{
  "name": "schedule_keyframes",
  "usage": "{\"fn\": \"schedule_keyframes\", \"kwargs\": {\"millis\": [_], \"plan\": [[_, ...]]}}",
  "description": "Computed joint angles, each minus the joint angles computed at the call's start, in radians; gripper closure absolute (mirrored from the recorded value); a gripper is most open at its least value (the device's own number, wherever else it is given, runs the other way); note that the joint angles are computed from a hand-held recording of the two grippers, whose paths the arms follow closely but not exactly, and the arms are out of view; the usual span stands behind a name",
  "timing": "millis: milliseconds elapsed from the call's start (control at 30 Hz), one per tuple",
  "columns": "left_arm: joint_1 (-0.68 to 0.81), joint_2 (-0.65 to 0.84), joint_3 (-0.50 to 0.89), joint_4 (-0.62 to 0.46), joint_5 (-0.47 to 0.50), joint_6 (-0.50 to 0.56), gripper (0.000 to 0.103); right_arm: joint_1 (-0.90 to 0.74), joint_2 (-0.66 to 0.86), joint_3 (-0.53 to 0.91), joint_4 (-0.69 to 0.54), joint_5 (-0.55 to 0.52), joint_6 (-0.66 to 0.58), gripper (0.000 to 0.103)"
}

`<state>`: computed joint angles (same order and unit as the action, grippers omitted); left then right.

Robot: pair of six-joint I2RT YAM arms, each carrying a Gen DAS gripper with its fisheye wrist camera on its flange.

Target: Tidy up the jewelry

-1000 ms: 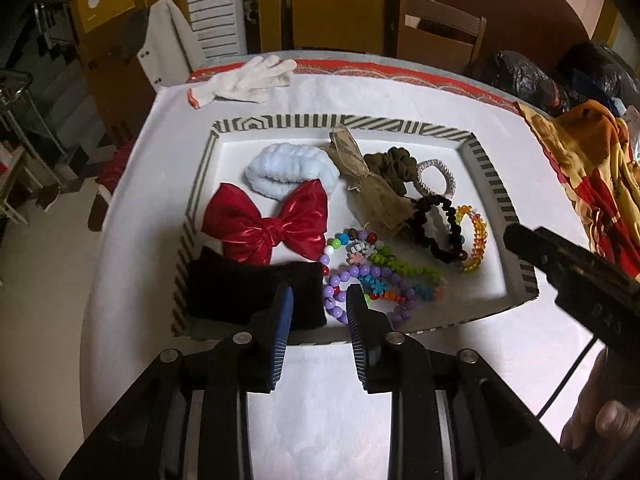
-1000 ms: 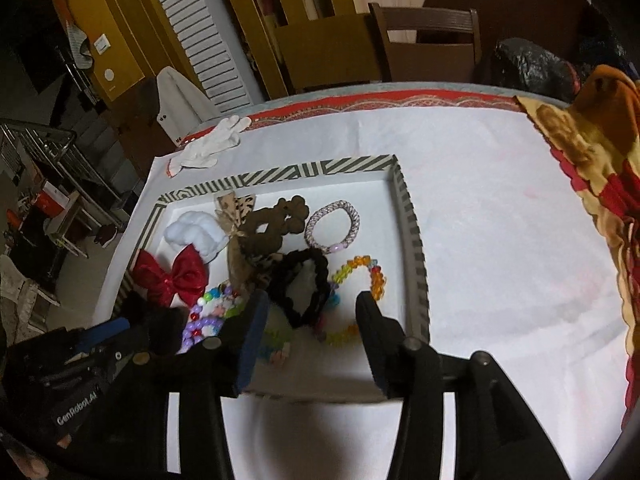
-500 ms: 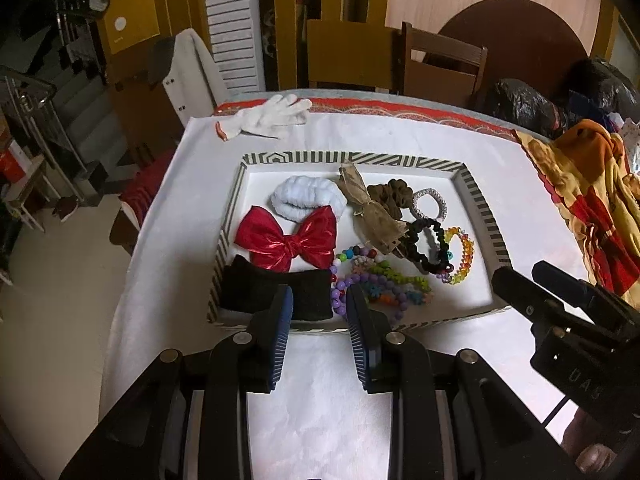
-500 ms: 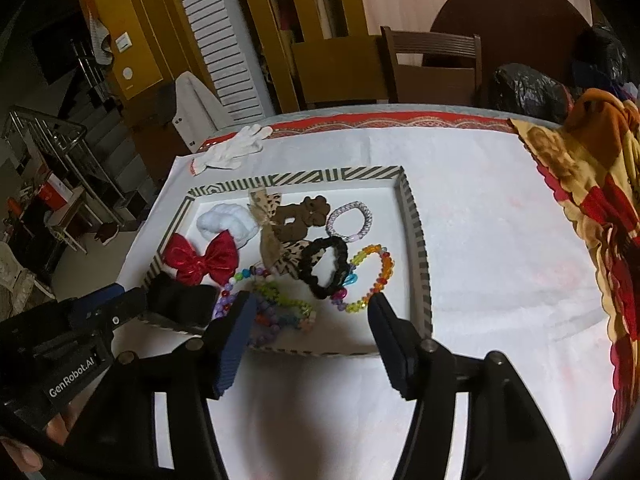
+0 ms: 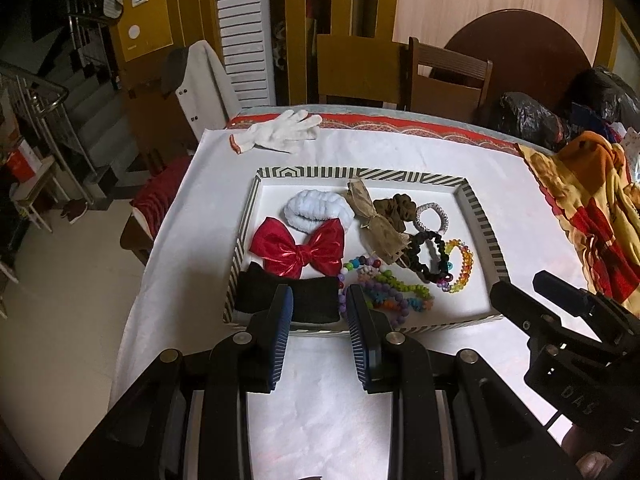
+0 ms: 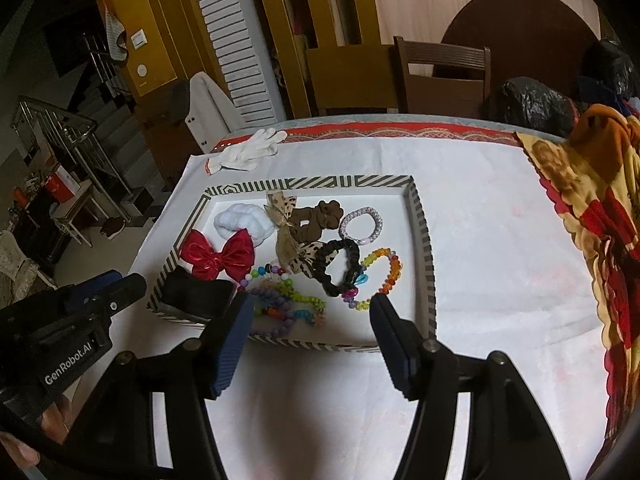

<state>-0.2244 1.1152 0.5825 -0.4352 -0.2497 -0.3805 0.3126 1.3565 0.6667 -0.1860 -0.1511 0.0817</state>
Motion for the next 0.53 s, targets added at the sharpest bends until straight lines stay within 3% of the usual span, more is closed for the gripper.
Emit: {"fn": "schedule_keyframes", "kwargs": {"millis": [533], "plan": [[0.033,-0.013,-0.025,0.029,0.045,0.009,0.08,-0.025,0.002,-0.011,-0.007,-0.029,-0.012,0.039]]}}
